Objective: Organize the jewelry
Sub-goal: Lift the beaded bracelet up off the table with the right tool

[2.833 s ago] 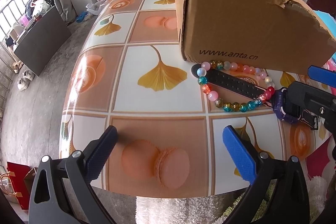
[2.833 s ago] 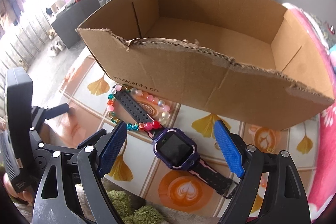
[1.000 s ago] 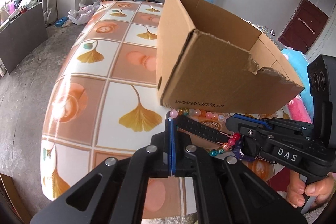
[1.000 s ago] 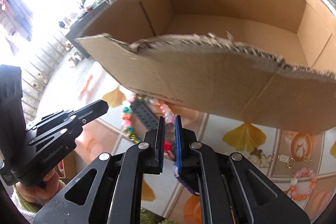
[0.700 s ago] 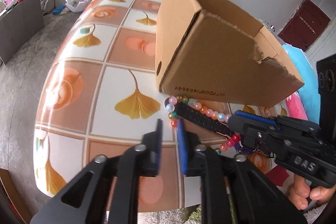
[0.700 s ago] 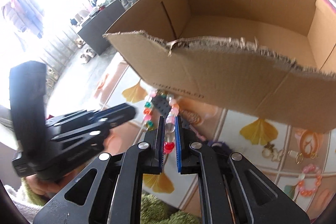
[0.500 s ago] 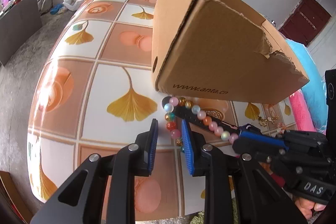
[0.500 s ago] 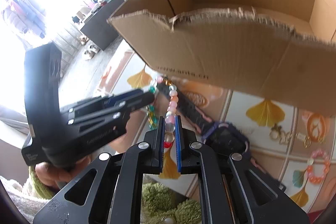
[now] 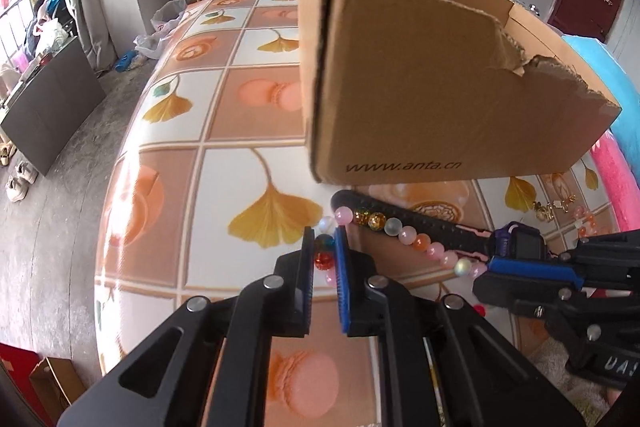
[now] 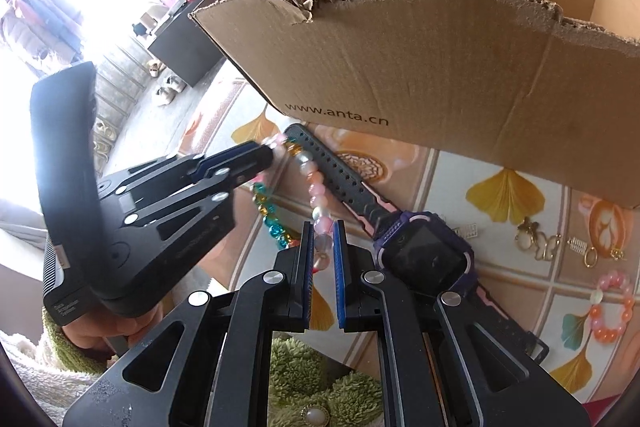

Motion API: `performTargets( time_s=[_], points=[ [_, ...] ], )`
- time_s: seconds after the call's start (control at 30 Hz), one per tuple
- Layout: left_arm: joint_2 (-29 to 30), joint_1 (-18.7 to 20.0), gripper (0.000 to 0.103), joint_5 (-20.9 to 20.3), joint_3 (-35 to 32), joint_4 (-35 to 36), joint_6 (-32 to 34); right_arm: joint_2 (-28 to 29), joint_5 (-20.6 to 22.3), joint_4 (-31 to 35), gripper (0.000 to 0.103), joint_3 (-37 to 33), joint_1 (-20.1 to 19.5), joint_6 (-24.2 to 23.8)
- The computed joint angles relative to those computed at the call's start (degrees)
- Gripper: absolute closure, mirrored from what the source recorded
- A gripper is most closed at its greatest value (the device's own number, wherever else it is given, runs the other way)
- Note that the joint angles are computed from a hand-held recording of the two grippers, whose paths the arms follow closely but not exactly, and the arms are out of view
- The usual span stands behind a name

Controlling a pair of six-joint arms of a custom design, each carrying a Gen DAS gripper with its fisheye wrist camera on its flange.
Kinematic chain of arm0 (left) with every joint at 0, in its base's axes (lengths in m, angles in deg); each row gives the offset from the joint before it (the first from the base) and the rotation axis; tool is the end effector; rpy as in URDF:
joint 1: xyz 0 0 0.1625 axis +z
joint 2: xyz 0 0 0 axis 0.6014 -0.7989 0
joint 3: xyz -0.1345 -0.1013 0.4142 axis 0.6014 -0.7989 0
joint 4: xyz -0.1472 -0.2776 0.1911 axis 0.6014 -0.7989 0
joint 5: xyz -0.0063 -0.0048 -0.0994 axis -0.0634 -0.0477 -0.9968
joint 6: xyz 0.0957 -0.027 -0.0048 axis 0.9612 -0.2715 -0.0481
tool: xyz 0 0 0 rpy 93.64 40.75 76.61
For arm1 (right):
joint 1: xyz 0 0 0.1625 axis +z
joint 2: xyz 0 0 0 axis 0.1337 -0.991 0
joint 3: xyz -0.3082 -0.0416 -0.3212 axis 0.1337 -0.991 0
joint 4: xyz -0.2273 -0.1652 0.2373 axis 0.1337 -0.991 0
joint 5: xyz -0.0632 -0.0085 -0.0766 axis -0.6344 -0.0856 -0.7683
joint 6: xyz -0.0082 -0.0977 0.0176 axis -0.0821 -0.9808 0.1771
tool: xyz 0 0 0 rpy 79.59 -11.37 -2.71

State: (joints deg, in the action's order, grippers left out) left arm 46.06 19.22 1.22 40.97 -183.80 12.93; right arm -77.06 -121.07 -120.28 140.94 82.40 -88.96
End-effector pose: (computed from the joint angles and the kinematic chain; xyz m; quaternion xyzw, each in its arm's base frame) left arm -0.2286 -0.7255 0.0164 0.0293 0.8878 -0.2956 0.3515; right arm 0.1087 -0.8140 0.1911 0.3222 -0.9361 0.0074 0.1408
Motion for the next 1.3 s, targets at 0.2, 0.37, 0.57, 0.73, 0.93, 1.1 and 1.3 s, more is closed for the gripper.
performTargets(
  time_s=[0.2, 0.37, 0.57, 0.73, 0.93, 1.1, 1.3],
  points=[
    [-3.40, -0.39, 0.093, -0.64, 5.73, 0.62, -7.11, 0.24, 0.09, -0.13, 0.076, -0.14, 0.21, -0.46],
    [-5.50, -0.33, 0.093, -4.07, 9.43, -2.77, -8.92, -0.39, -0.29, -1.66, 0.072, 1.74, 0.60, -2.28],
    [-6.41, -0.67, 0.093, -5.21, 11.54, -7.08, -7.45, -0.49, -1.27, -3.64, 0.072, 2.77, 0.77, -2.37],
    [-5.95, -0.12, 0.087, -5.09, 9.96, -6.17, -6.41, -0.29, -1.29, -3.69, 0.072, 2.43, 0.75, -1.86],
    [-5.47, 0.26, 0.087, -4.51, 9.10, -4.47, -6.99, 0.55, -2.51, -5.04, 0.076, 2.52, 1.14, -2.45],
    [-4.87, -0.22, 0.087, -2.69, 8.34, -2.38, -7.36, 1.88, -5.02, -5.21, 0.085, 1.75, 1.67, -2.82],
    [-4.22, -0.62, 0.087, -0.74, 7.82, -1.23, -7.47, 2.06, -7.36, -10.22, 0.091, 4.27, 2.36, -6.01]
  ],
)
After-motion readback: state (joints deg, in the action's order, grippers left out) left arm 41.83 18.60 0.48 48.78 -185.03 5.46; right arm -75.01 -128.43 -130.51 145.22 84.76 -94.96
